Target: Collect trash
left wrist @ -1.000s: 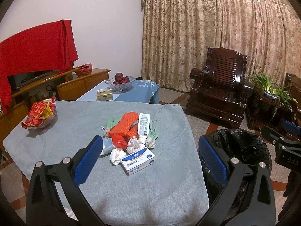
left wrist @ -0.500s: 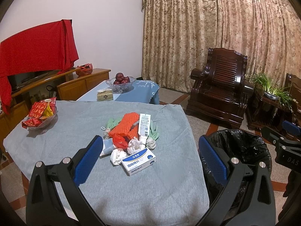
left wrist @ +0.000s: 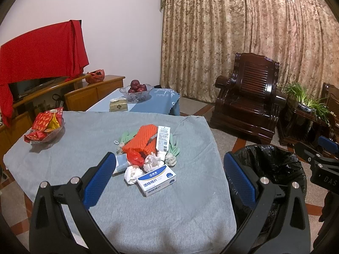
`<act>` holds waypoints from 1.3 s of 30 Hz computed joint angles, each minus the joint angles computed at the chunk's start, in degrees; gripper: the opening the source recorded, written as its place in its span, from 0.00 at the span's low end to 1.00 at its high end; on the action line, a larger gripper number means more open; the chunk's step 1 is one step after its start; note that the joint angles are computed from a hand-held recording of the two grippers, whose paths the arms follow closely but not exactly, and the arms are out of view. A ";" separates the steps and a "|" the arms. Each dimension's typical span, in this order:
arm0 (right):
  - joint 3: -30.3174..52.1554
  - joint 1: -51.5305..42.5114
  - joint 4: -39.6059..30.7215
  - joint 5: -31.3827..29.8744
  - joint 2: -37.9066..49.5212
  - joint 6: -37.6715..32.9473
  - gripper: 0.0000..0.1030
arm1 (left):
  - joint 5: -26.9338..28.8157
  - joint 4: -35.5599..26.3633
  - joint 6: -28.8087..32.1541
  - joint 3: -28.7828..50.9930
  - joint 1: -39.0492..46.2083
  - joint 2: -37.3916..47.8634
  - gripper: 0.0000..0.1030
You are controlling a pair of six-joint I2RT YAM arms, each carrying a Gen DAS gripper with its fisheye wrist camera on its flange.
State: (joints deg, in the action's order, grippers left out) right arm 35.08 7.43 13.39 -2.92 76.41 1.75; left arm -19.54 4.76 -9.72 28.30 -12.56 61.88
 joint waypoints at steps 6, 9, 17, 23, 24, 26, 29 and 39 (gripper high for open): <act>-0.28 0.69 0.33 0.47 0.43 0.27 0.94 | 0.87 2.36 0.06 -1.12 1.05 1.49 0.95; -0.11 2.42 2.70 1.80 3.24 0.80 0.94 | 2.23 4.18 0.46 -1.19 2.74 3.29 0.95; 3.89 5.84 6.11 1.83 12.10 1.49 0.94 | 4.14 8.54 2.92 -1.81 10.61 7.29 0.95; 9.94 8.97 8.21 2.09 21.77 2.43 0.94 | 8.06 15.83 7.42 -0.96 20.52 16.00 0.95; 11.05 9.32 8.30 1.86 23.20 2.61 0.94 | 9.29 17.10 7.86 -0.48 22.25 18.18 0.95; 13.57 10.80 9.00 2.24 26.95 2.87 0.94 | 11.08 18.41 8.44 0.87 24.70 22.05 0.95; 17.63 12.70 9.32 2.51 32.33 3.30 0.94 | 13.17 21.29 9.11 3.25 27.99 29.19 0.95; 32.59 19.94 4.91 2.27 48.48 4.31 0.91 | 17.41 25.93 11.61 8.50 34.74 43.14 0.95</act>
